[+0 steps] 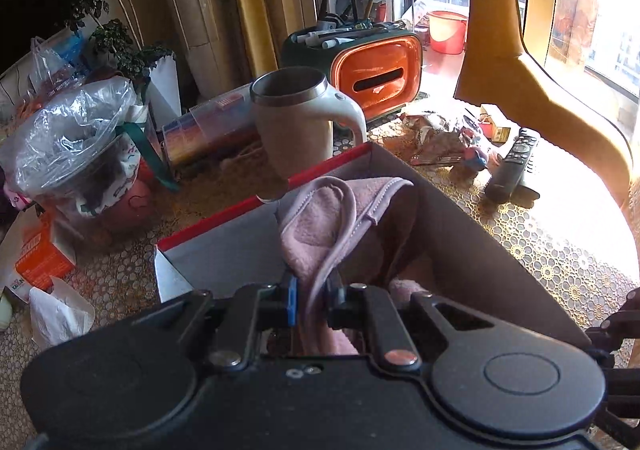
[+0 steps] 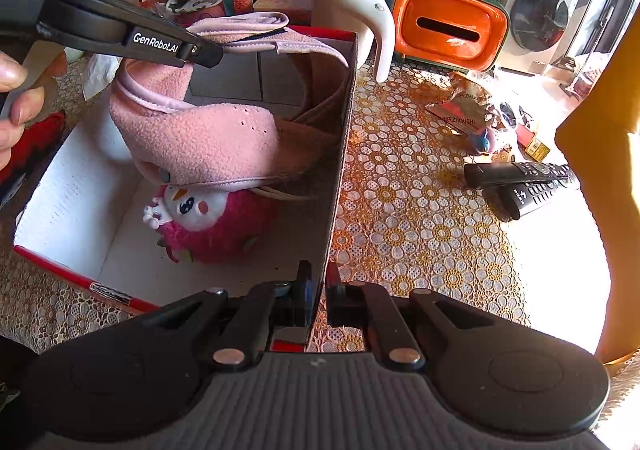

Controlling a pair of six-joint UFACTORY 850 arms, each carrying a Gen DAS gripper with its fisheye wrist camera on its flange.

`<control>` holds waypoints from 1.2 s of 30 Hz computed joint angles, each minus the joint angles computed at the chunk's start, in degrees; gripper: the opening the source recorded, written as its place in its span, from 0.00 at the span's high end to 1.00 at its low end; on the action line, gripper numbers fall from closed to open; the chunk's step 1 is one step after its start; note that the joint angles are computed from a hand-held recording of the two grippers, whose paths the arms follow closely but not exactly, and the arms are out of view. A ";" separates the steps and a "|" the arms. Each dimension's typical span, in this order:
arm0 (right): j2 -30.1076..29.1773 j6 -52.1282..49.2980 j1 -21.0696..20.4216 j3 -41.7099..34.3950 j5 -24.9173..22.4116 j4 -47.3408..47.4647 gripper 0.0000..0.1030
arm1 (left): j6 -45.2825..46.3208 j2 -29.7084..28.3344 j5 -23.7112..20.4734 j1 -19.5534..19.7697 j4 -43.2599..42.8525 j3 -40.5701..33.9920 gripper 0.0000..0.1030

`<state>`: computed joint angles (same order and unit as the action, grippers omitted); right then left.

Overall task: Organize objects
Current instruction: 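Carry the pink slipper into the shoebox and open the left gripper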

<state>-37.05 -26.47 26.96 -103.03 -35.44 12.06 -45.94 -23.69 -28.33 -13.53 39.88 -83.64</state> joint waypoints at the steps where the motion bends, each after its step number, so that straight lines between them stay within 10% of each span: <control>1: -0.03 -0.02 -0.02 -0.05 -0.03 0.03 0.94 | 1.24 -0.54 -1.00 0.06 -0.96 -0.50 0.89; 16: -0.02 0.18 -0.13 -0.08 -0.21 0.24 0.94 | 8.94 -2.22 -5.38 1.60 -11.20 -1.16 0.74; 20: 0.02 0.20 -0.13 -0.01 -0.16 0.22 0.94 | 5.91 -0.76 -3.78 1.54 -9.10 0.45 0.49; 36: 0.27 0.84 -0.05 0.25 -0.01 -0.43 0.94 | -0.12 8.69 3.36 1.94 -4.02 8.47 0.30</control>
